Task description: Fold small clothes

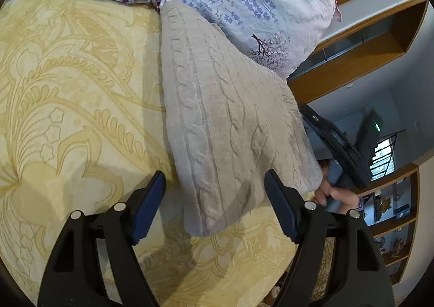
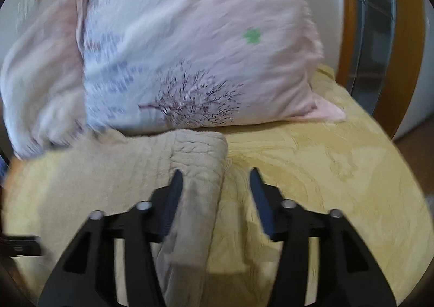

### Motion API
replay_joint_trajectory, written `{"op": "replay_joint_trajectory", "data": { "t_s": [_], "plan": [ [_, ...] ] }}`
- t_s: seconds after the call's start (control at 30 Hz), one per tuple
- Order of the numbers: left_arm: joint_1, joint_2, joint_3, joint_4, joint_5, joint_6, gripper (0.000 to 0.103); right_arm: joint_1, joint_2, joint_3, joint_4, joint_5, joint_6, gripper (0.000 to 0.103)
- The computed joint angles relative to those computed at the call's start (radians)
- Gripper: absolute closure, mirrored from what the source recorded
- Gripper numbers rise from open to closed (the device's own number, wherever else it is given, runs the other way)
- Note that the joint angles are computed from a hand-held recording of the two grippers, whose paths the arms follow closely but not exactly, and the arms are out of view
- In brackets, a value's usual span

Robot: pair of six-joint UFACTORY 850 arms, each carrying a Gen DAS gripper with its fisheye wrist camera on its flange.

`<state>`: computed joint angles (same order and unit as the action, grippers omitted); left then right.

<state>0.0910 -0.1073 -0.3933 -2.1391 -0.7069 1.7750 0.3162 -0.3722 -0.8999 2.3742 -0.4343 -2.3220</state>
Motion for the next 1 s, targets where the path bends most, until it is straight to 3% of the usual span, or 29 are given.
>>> {"op": "replay_joint_trajectory", "data": {
  "t_s": [0.13, 0.33, 0.53, 0.6, 0.63, 0.67, 0.77, 0.87, 1.0],
  "plan": [
    [0.01, 0.015, 0.016, -0.012, -0.005, 0.004, 0.031, -0.078, 0.056, 0.088, -0.266, -0.138, 0.278, 0.047],
    [0.007, 0.034, 0.039, -0.037, 0.01, 0.015, 0.037, -0.128, 0.094, 0.176, -0.398, -0.26, 0.381, 0.048],
    [0.003, 0.039, 0.051, -0.033, 0.008, 0.002, 0.049, -0.094, 0.091, 0.19, -0.374, -0.234, 0.323, 0.058],
    [0.005, 0.037, 0.051, -0.024, 0.002, -0.005, 0.058, -0.086, 0.074, 0.181, -0.386, -0.224, 0.332, 0.084],
    [0.006, 0.034, 0.052, -0.016, -0.004, -0.007, 0.067, -0.079, 0.068, 0.178, -0.382, -0.214, 0.327, 0.091],
    [0.006, 0.03, 0.05, -0.002, -0.011, -0.012, 0.075, -0.075, 0.071, 0.183, -0.357, -0.212, 0.302, 0.091],
    [-0.001, 0.047, 0.057, -0.005, 0.004, 0.011, 0.085, -0.077, 0.121, 0.232, -0.225, -0.253, 0.172, 0.094],
    [0.004, 0.066, 0.068, 0.005, -0.005, 0.019, 0.087, -0.089, 0.165, 0.266, -0.156, -0.278, 0.111, 0.094],
    [0.003, 0.087, 0.085, 0.011, -0.002, 0.039, 0.089, -0.07, 0.178, 0.282, -0.086, -0.212, 0.033, 0.095]
  ]
}}
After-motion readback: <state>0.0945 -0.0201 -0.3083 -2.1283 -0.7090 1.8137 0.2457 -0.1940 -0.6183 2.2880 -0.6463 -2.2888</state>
